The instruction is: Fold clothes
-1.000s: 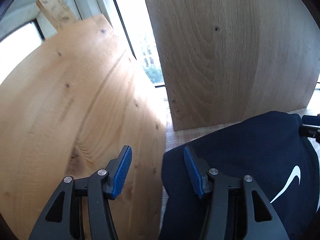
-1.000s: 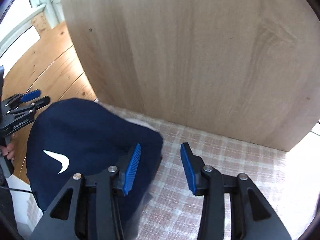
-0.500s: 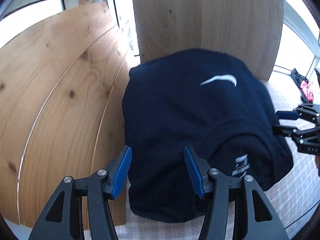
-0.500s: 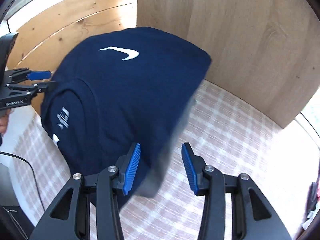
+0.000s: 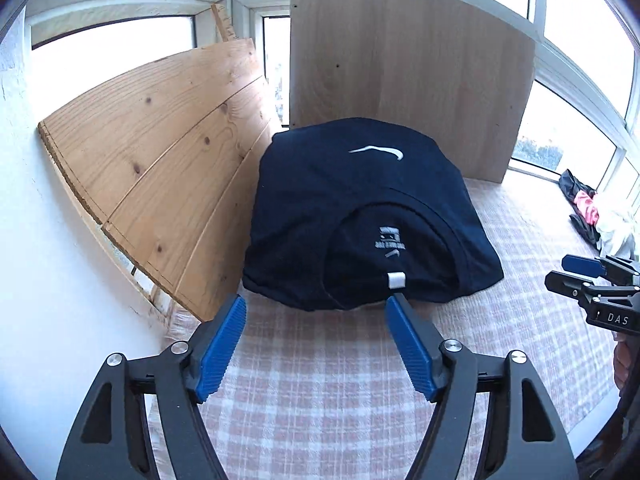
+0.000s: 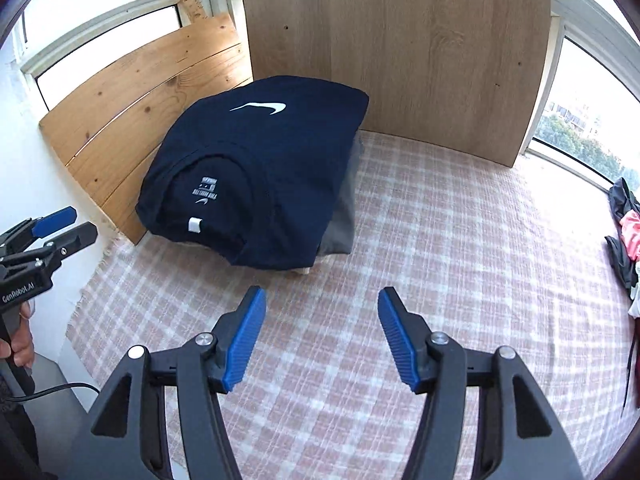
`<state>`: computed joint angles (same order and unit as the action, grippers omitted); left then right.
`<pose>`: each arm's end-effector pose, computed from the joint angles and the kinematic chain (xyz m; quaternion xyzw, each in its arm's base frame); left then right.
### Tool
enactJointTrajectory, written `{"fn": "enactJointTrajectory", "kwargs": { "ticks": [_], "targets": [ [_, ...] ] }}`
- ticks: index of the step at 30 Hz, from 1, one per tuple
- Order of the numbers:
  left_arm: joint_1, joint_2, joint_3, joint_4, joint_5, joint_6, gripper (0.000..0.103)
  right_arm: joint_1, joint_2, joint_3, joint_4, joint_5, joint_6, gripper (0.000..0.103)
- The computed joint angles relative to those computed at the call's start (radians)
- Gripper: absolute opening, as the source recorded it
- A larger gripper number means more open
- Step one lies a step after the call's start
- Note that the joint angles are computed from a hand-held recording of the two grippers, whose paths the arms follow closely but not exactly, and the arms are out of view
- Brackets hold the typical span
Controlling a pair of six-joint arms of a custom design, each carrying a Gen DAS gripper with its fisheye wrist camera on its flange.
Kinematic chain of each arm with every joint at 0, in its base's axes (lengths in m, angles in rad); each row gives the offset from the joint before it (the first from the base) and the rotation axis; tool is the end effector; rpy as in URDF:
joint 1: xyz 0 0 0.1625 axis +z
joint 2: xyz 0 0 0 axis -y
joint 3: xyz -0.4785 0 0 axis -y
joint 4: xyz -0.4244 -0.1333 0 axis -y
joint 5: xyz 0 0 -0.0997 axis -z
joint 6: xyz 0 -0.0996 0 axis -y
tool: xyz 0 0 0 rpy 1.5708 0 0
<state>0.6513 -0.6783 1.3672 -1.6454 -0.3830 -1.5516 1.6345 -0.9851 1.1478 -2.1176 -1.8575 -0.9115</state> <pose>-0.4678 -0.6403 0.1051 -0.0847 0.8034 -0.4213 0.4121 0.1566 -0.8032 0.4413 0.4311 -0.8711 0.1145 0.2055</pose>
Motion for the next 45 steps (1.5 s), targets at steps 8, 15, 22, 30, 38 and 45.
{"fn": "enactJointTrajectory", "kwargs": {
  "ticks": [8, 15, 22, 30, 38, 45],
  "targets": [
    [-0.043, 0.086, -0.114, 0.094, -0.064, -0.02, 0.076, 0.009, -0.067, 0.088, -0.051, -0.046, 0.031, 0.058],
    [-0.063, 0.126, -0.203, 0.265, -0.088, -0.175, 0.076, -0.003, -0.123, 0.098, -0.102, 0.006, 0.032, 0.058],
    [-0.109, 0.242, -0.396, 0.508, -0.086, -0.373, 0.076, -0.043, -0.161, 0.066, -0.031, 0.058, -0.036, 0.058],
    [-0.155, 0.416, -0.686, 0.776, -0.139, -0.604, 0.077, -0.103, -0.213, 0.042, 0.021, 0.118, -0.152, 0.058],
    [-0.195, 0.562, -0.927, 0.954, -0.213, -0.742, 0.078, -0.152, -0.242, 0.009, 0.119, 0.164, -0.221, 0.058],
    [-0.216, 0.716, -1.209, 1.123, -0.234, -0.784, 0.078, -0.175, -0.269, 0.007, 0.147, 0.188, -0.264, 0.058]
  ]
}}
